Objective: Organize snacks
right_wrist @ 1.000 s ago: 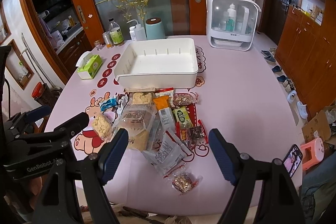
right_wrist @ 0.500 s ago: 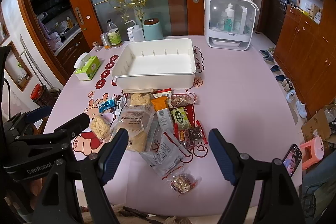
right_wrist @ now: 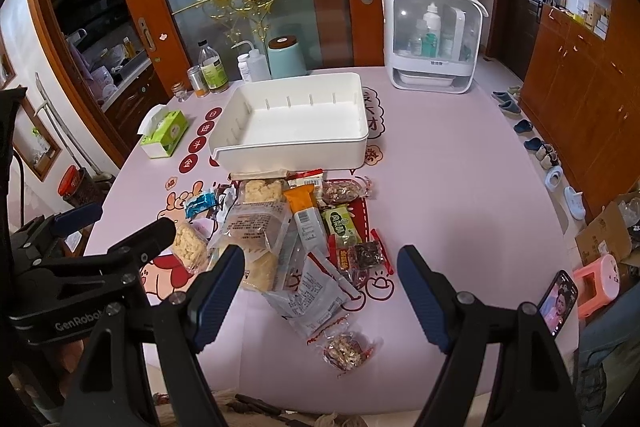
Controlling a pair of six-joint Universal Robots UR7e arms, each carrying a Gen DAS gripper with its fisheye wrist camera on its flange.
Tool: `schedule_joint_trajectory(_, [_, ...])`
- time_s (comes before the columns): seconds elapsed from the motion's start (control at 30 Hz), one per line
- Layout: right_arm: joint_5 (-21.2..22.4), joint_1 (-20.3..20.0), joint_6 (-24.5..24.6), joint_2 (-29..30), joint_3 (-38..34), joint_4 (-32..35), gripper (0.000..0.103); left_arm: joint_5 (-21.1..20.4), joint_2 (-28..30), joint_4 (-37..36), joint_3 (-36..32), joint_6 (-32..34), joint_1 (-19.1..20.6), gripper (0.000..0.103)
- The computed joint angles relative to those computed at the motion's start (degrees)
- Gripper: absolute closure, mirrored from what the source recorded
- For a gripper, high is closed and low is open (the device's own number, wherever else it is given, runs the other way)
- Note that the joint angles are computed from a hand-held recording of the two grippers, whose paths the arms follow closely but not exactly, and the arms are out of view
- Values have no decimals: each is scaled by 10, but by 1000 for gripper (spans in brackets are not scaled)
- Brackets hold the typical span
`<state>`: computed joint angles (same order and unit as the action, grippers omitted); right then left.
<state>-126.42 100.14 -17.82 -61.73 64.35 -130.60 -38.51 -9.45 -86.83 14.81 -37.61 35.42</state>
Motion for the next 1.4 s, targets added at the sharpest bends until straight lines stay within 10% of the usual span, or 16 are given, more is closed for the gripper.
schedule_joint_trajectory(1.03, [-10,-12,-21,-3,4,-17,24,-33,-14,-22,48,-8,10,2])
schedule_joint_trajectory(1.4, [-31,-83,46,5,0,97,24,-91,57,23,-41,43,50,2])
